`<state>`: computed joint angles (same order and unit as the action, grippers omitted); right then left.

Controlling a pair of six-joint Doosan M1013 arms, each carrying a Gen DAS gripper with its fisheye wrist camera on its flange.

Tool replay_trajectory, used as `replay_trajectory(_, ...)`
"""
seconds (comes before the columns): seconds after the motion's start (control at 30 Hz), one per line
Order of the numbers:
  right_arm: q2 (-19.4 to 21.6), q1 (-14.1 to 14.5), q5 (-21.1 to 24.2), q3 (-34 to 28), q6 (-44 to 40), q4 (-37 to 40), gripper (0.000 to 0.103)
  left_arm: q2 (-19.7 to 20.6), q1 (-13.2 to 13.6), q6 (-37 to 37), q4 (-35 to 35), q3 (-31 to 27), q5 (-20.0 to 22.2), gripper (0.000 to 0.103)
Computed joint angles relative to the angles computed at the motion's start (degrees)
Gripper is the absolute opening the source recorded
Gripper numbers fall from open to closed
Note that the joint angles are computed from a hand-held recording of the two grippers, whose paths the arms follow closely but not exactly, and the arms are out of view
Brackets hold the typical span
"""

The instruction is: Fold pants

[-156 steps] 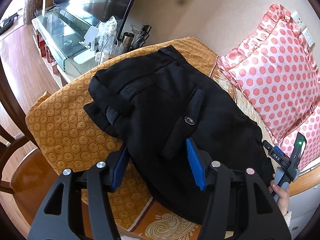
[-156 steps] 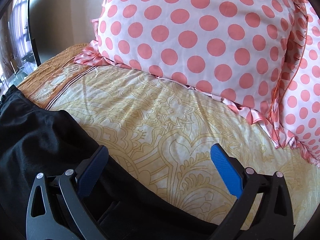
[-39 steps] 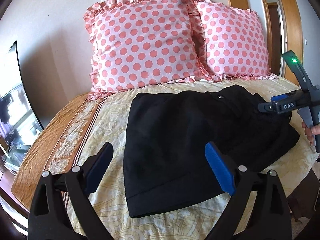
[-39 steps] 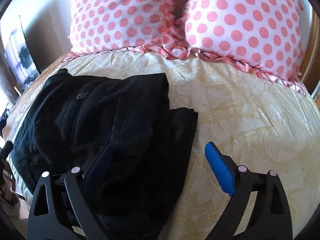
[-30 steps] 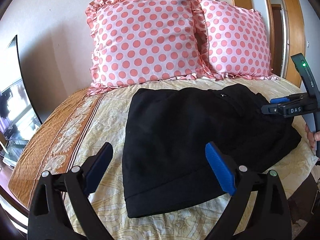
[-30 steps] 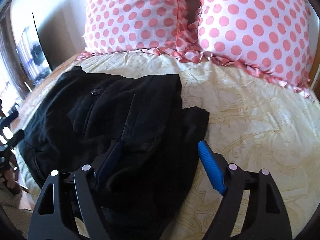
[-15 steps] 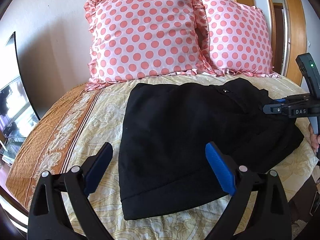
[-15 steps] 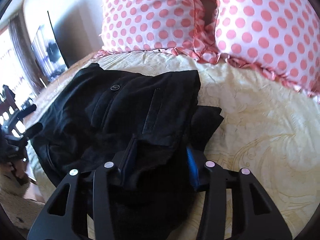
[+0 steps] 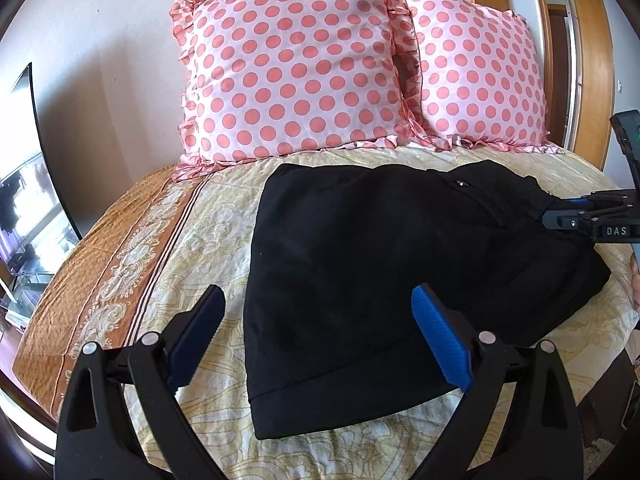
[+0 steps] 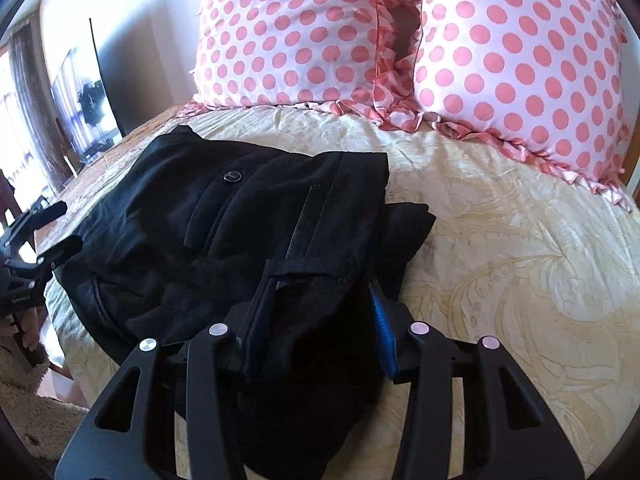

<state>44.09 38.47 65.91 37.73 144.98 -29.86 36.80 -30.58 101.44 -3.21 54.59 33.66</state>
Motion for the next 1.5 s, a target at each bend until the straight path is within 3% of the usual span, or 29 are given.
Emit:
replay_trajectory(0.13, -0.3, 0.3, -0.4, 0.6, 0.2, -0.3, 0.040, 0.2, 0.0, 0.0, 0.1, -0.3, 0.3, 0.094)
replay_trajectory(0.23, 1.0, 1.0, 2.8, -1.9, -1.2, -2.8, 0.031, 0.3, 0.0, 0.0, 0.0, -0.3, 0.3, 0.094)
replay_trajectory(0.33, 2.4, 1.5, 5.5, -4.4, -2.9, -4.3, 0.030, 0.3, 0.0, -0.4, 0.6, -0.4, 0.5, 0.095)
replay_trajectory(0.5, 1.5, 1.2, 3.7, -2.5, -1.8, -4.0, 0.030, 0.4, 0.0, -0.6, 0.6, -0.6, 0.7, 0.095)
replay_trajectory(0.83, 3.6, 2.4, 7.6, -5.7, -4.3, -8.4, 0.030, 0.5, 0.0, -0.6, 0.6, -0.7, 0.9, 0.095)
replay_trajectory(1.0, 7.0, 3.6, 13.0, -11.5, -8.1, -12.2, 0.019, 0.6, 0.1, -0.5, 0.5, -0.8, 0.8, 0.095)
replay_trajectory(1.3, 3.6, 5.1, 9.8, -6.4, 2.4, -15.6, 0.013, 0.2, 0.4, -1.5, 0.9, -0.1, -0.5, 0.095)
replay_trajectory(1.43, 2.1, 5.1, 9.7, -2.8, 9.1, -11.9, 0.012, 0.5, 0.7, -2.7, 1.4, -0.7, -0.4, 0.096)
replay_trajectory(1.5, 0.7, 4.8, 7.1, 0.1, 12.7, -11.1, 0.014, 0.9, 1.0, -3.0, 1.2, -1.6, 0.3, 0.097)
